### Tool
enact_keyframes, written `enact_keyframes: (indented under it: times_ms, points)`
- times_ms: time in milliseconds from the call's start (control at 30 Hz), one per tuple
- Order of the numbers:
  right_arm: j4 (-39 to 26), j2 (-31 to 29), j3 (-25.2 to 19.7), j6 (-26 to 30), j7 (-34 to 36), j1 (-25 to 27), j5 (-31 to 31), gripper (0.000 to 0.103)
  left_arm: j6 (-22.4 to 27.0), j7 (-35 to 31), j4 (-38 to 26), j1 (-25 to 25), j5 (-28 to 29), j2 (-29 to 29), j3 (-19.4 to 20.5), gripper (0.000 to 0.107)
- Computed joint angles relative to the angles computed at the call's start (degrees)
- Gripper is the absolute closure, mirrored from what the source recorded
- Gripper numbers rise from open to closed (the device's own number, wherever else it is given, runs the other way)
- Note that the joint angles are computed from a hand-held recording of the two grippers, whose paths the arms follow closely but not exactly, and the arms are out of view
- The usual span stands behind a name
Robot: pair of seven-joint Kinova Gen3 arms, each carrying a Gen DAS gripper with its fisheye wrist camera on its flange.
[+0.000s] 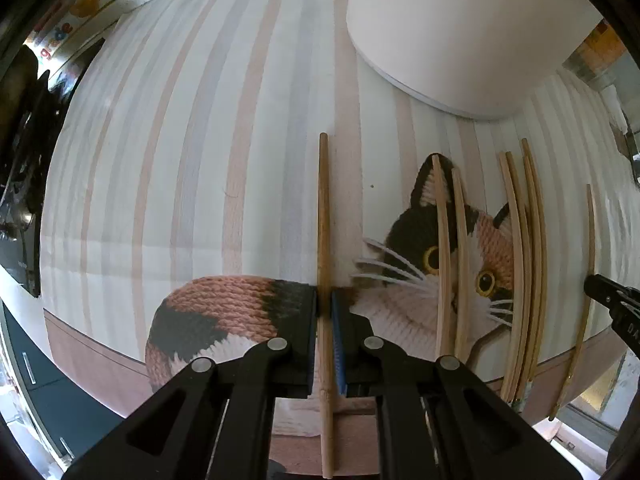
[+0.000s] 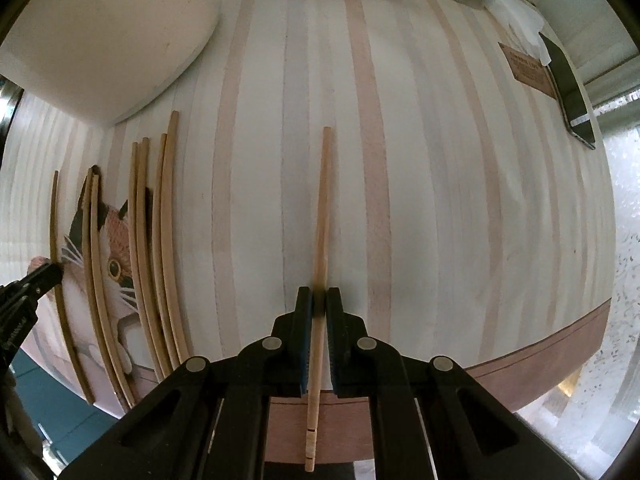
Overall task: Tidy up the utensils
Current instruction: 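Lift both held chopsticks and carry them above the utensil holder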
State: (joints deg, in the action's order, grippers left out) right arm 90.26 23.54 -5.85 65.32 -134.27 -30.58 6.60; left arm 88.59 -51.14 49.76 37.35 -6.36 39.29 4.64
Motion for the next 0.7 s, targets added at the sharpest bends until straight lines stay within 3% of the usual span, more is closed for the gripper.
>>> enact_keyframes:
  times_ms: [567, 700]
  points:
    - [-2.27, 1.62, 0.05, 1.00, -0.25, -1.19, 0.34, 0.095, -0.01, 1.48, 0.51, -0.81, 0.95, -0.20, -0.08, 0.102]
    - [1.41, -0.78, -0.40, -4.27, 0.44, 1.57, -3.05, 0.096, 0.01, 3.33, 1.20, 0.96, -1.99, -2.29, -1.16, 0.103]
